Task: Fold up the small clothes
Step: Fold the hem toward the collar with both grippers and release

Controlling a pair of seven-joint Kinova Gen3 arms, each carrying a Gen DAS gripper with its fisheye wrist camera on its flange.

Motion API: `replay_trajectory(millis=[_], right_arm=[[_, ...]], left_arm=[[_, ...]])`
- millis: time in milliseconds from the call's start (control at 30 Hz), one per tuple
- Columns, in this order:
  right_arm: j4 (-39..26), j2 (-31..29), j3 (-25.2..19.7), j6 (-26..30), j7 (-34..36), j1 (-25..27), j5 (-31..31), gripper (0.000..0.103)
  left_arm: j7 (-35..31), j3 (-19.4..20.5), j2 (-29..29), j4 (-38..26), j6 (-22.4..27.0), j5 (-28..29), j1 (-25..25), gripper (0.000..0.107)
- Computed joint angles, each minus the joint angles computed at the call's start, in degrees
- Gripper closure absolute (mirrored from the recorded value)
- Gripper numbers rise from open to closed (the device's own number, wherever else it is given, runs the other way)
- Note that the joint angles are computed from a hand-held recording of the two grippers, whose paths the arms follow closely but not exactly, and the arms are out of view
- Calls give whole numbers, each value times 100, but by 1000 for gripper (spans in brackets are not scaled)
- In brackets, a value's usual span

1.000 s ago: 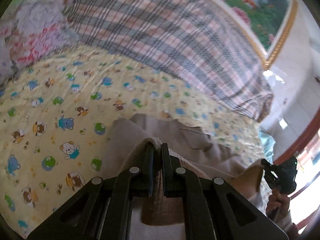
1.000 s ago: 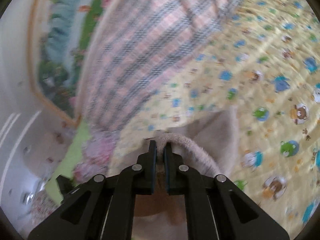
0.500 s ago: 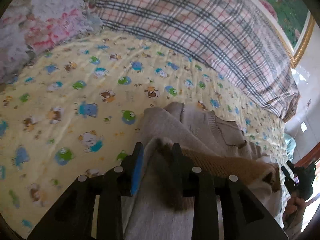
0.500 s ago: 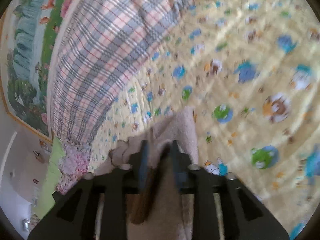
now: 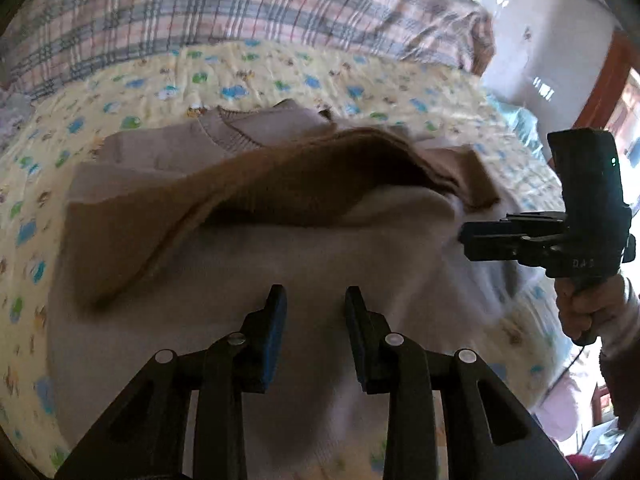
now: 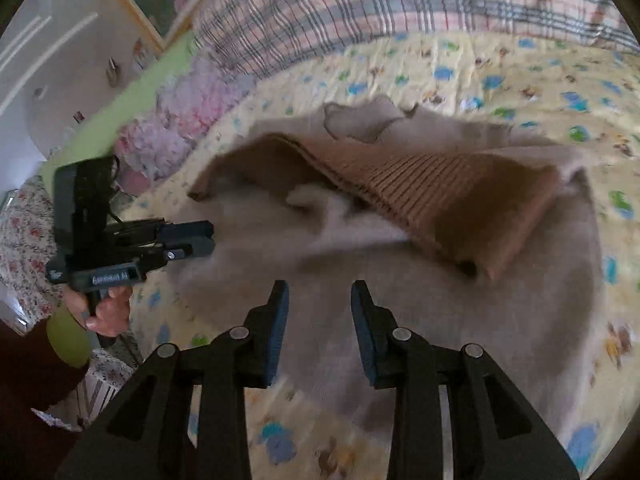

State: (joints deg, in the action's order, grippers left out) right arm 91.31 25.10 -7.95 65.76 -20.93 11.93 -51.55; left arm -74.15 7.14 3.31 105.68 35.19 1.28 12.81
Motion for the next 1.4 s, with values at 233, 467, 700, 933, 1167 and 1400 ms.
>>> replay_trajectory(millis=[233,467,700,933,1167,1400], right_arm=[[-992,429,516,-1136,-1328,-904,596,70],[-1327,733,301,-2332,-2910,-585,664,70],[-625,289,-340,-2844,-2658,165,75,70],[78,-106,-1107,-2290,-1129,891,-684,52],[336,-76,-788,-1621,-880,409,-552,50],[707,-288,-257,-2144,-688,62,-545,50]], left_arm=[[387,-978,1155,-1424,983,-1053,560,75],[1788,-1464,1453,-1707,960,-1925,267,87],[2556,-1196,667,-909,467,-2239,59,82],[2550,-615,-463,192,-225,-1825,-47,66],[2796,-591,-580,657,-483,-1961,635,58],[4105,-19,-465,838,165,-3117,7,57]])
